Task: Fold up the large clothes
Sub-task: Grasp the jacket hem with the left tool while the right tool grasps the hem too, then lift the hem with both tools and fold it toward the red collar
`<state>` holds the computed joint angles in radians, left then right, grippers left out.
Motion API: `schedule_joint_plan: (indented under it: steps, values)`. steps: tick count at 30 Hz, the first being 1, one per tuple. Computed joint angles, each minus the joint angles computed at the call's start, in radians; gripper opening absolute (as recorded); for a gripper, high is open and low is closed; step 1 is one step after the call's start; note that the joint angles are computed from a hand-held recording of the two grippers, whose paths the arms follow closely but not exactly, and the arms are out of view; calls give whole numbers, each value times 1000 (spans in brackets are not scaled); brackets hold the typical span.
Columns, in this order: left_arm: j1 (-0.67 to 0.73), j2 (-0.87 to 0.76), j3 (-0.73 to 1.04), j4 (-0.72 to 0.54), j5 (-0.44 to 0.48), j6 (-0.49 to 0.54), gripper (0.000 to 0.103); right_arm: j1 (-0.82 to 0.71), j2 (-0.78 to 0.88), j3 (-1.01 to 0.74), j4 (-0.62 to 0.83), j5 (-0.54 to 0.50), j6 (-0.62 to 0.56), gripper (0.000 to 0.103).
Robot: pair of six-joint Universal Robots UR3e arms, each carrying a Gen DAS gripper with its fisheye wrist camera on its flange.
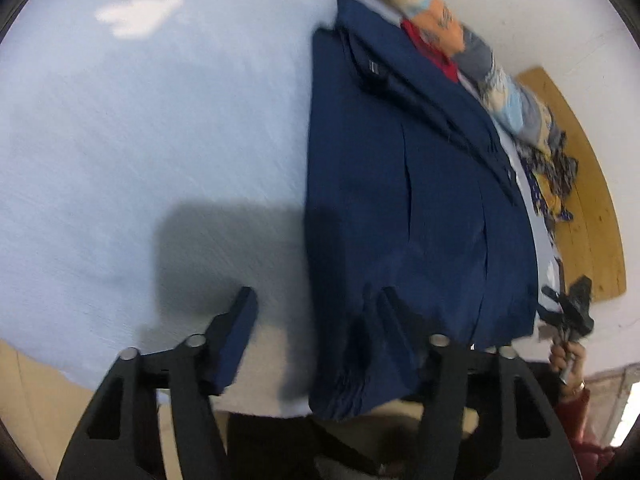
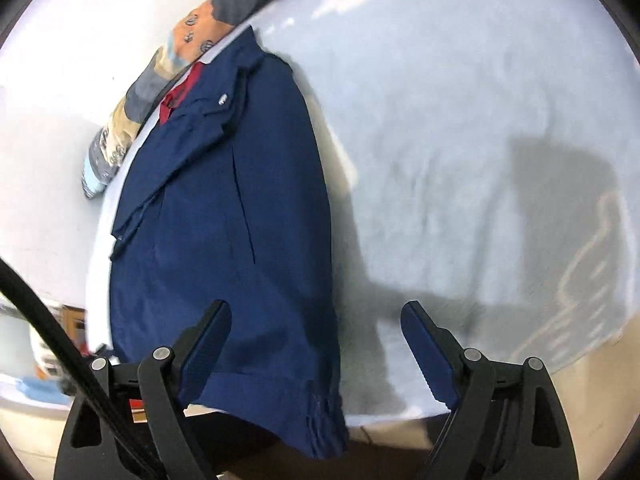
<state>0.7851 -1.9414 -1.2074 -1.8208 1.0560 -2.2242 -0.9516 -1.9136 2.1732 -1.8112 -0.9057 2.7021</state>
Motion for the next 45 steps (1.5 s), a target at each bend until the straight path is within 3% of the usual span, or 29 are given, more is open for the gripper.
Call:
schedule_joint_plan:
  steps: [4, 9, 11, 13, 14, 16, 18, 22, 23, 24, 25, 26, 32, 33, 34, 35, 36, 38, 40, 45]
  values:
    - [-33, -53, 50, -40, 22, 12, 59, 52, 36, 23, -43, -6, 29, 90]
    - [-59, -135, 144, -222, 35, 87, 59, 55, 34, 56, -49, 5, 14, 89]
    - [-74, -154, 170, -287, 38, 126, 59, 34, 35, 56, 23, 32, -33, 73]
    - [-101, -141, 138, -264, 48, 124, 59, 28, 58, 54, 106, 66, -94, 63]
    - [-116, -124, 112, -233, 57, 118, 59, 40, 55, 62, 113, 67, -104, 61]
    - [-133, -122, 111, -229, 57, 129, 70, 78, 58, 60, 130, 71, -130, 58]
    - [-150, -118, 99, -208, 58, 120, 73, 119, 54, 70, 85, 57, -103, 58]
    - [-165, -93, 73, -163, 62, 100, 73, 197, 56, 77, -42, 23, -22, 43]
    - [-165, -75, 54, -140, 68, 106, 70, 200, 56, 79, -50, 26, -14, 43]
    - [-171, -51, 23, -94, 79, 110, 55, 191, 56, 81, -42, 29, -22, 43]
    - [-178, -25, -13, -42, 93, 104, 30, 189, 63, 83, -45, 33, -13, 43]
    - [-180, -19, -26, -15, 99, 100, 27, 190, 72, 89, -63, 34, 8, 43]
    - [-211, 3, -64, 57, 129, 89, 27, 185, 79, 108, -94, 43, 25, 41]
    - [-216, -8, -55, 50, 126, 78, 34, 188, 68, 113, -103, 33, 23, 38]
    - [-214, -23, -32, 19, 112, 85, 50, 208, 65, 117, -139, 17, 42, 31]
    - [-205, -37, -10, -21, 95, 103, 55, 218, 64, 117, -156, 11, 54, 25]
    - [-216, -19, -30, 2, 106, 102, 54, 222, 62, 120, -165, 11, 60, 22]
    - [-256, 75, -149, 166, 161, 100, 29, 206, 44, 122, -148, 27, 38, 15]
    - [-249, 114, -183, 206, 144, 116, 24, 158, -14, 118, -59, 67, -39, 13]
    - [-161, 293, -281, 288, -42, 178, 22, 75, -196, 123, 124, 207, -194, 12]
